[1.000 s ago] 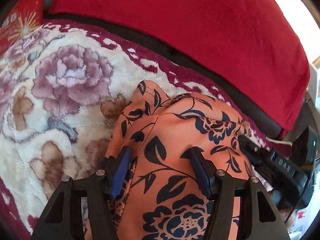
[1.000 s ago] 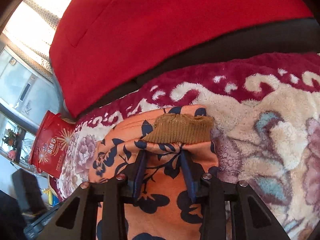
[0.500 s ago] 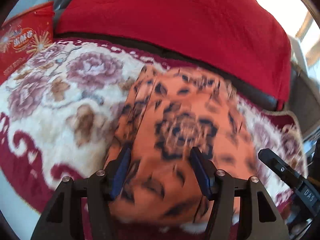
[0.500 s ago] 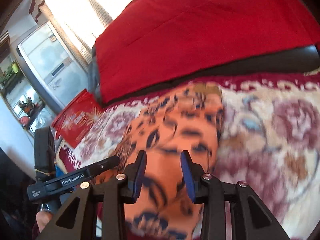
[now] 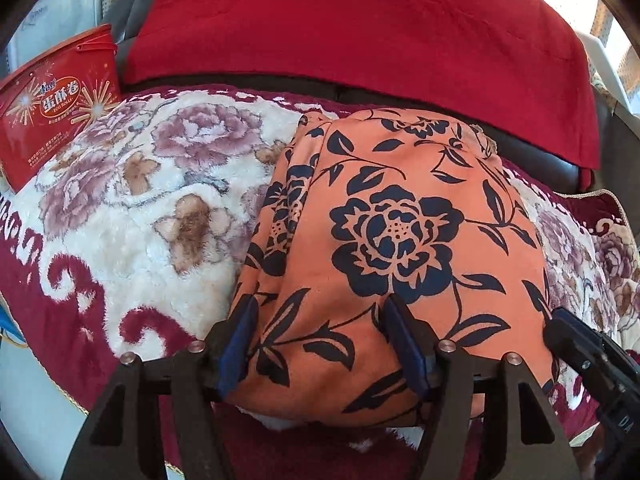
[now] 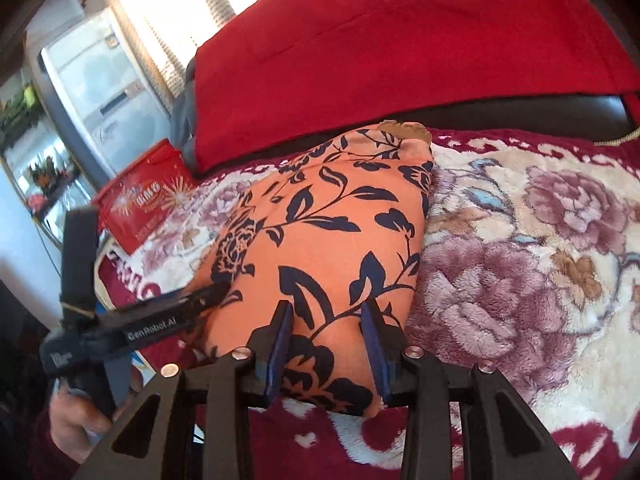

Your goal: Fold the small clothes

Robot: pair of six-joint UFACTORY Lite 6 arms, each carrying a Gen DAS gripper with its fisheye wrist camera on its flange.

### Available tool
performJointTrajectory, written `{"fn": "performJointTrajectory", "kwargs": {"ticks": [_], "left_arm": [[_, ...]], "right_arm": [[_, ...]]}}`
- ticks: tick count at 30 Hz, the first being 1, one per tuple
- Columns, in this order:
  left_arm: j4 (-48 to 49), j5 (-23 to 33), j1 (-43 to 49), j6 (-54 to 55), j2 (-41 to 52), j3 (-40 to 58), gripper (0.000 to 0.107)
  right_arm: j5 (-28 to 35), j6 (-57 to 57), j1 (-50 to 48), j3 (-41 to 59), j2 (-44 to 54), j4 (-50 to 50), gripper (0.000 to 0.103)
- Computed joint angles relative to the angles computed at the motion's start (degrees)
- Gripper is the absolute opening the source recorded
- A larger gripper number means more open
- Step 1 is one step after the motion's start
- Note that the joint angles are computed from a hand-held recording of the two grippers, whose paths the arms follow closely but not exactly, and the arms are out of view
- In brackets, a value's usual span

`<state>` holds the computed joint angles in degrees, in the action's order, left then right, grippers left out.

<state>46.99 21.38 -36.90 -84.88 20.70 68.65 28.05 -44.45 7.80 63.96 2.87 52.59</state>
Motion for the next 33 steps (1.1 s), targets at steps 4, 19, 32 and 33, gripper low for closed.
{"fn": "performJointTrajectory", "kwargs": {"ticks": [4,19,32,33], "left_arm": [[0.54,1.02,0.06,0.06,0.85,0.96,0.071],[2.10,1.67,0.35,-1.98,1.21,1.04,0.074],[1.28,2.20,0.06,-0.53,1.65,1.81,0.075],[1.05,2.17,0.12,-0.40,1.77,1.97,0.075]], "right_arm": [[-1.41,-2.17,0.45,-0.63,0.66,0.53,0.040],[-1.19,-8.74,-0.70,-2.83,-1.62,5.43,0.040],[-5.27,-10.39,3.35,-3.56,-1.28,4.62,0.042],[-4.53,-11.40,2.79,-3.58,-1.19,5.89,0.042]]}}
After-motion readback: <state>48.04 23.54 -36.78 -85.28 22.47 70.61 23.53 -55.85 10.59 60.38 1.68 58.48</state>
